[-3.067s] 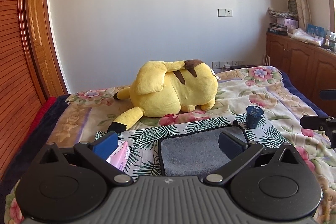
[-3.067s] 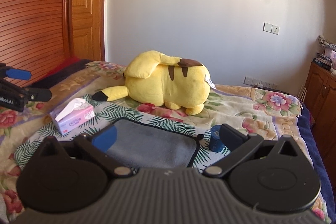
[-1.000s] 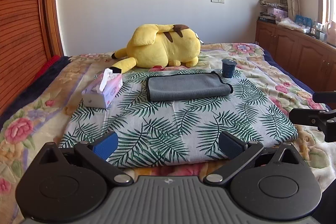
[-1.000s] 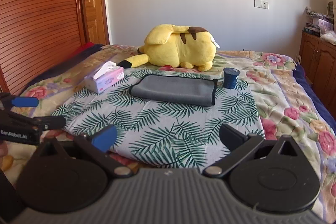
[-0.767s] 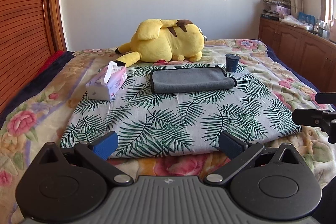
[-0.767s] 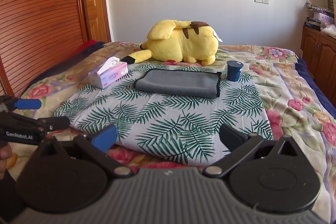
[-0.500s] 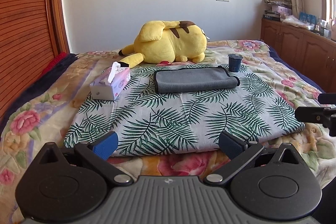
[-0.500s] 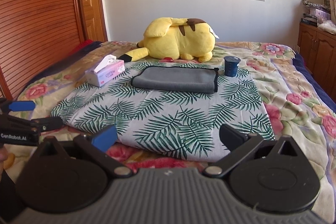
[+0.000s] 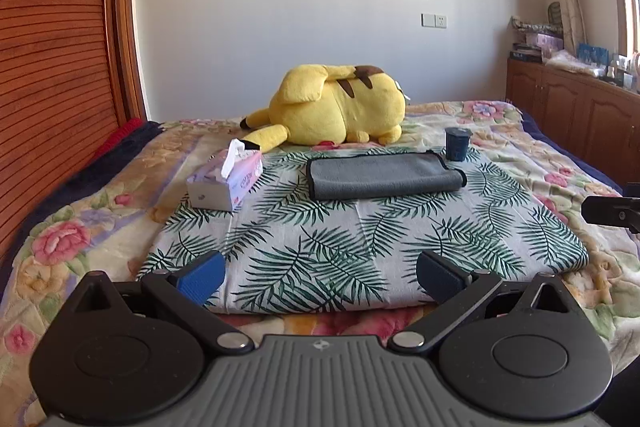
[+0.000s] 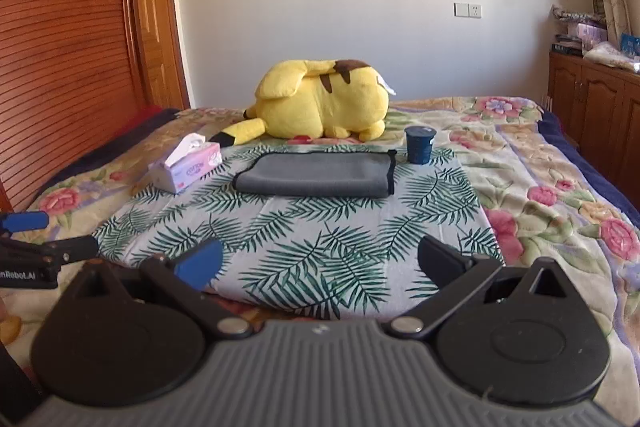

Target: Fold towel

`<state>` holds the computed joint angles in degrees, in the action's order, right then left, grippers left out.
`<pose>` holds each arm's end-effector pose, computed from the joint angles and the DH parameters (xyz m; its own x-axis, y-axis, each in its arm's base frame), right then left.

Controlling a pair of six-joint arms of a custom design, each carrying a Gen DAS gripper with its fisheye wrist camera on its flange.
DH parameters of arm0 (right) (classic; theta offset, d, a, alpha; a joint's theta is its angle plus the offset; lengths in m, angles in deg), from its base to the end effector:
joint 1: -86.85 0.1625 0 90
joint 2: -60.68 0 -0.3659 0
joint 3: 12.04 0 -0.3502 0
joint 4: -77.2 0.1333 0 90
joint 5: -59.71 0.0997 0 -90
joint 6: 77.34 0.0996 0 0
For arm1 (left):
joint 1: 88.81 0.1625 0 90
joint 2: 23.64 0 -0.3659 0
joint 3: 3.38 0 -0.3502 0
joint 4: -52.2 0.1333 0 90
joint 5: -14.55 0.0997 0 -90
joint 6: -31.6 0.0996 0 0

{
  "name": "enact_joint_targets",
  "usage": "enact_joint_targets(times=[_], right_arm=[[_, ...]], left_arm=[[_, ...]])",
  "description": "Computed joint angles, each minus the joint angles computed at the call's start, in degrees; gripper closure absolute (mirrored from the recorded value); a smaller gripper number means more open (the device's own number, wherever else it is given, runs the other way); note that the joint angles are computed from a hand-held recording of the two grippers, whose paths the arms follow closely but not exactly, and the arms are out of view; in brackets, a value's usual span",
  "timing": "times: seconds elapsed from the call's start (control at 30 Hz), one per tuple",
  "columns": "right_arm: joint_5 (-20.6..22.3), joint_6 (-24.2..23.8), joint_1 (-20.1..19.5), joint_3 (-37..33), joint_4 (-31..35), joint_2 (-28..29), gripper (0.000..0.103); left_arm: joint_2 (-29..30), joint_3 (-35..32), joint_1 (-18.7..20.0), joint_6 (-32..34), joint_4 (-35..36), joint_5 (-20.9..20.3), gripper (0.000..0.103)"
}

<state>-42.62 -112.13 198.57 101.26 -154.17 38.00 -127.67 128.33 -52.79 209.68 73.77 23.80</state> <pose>0.2788 -0.3973 -0.0310 -0.6620 -0.5061 0.5528 -0.7450 0.3641 -0.5589 0.0098 -0.2793 0.2776 -0.6358 -0.2637 -0.7254 0.5918 0.4369 -0.6774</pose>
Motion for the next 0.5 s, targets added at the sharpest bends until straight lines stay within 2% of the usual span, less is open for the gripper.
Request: enact_joint_targets(times=[0.27, 0.5], right_arm=[[1.42, -0.60, -0.40, 0.00, -3.47, 0.86, 0.000], [2.51, -1.46, -0.72, 0.22, -6.83, 1.56, 0.000]], left_arm=[[-3.76, 1.31, -1.83, 5.32, -3.97, -1.05, 0.018], [-7.91, 2.28, -2.62, 15.12, -10.82, -2.11, 0.018]])
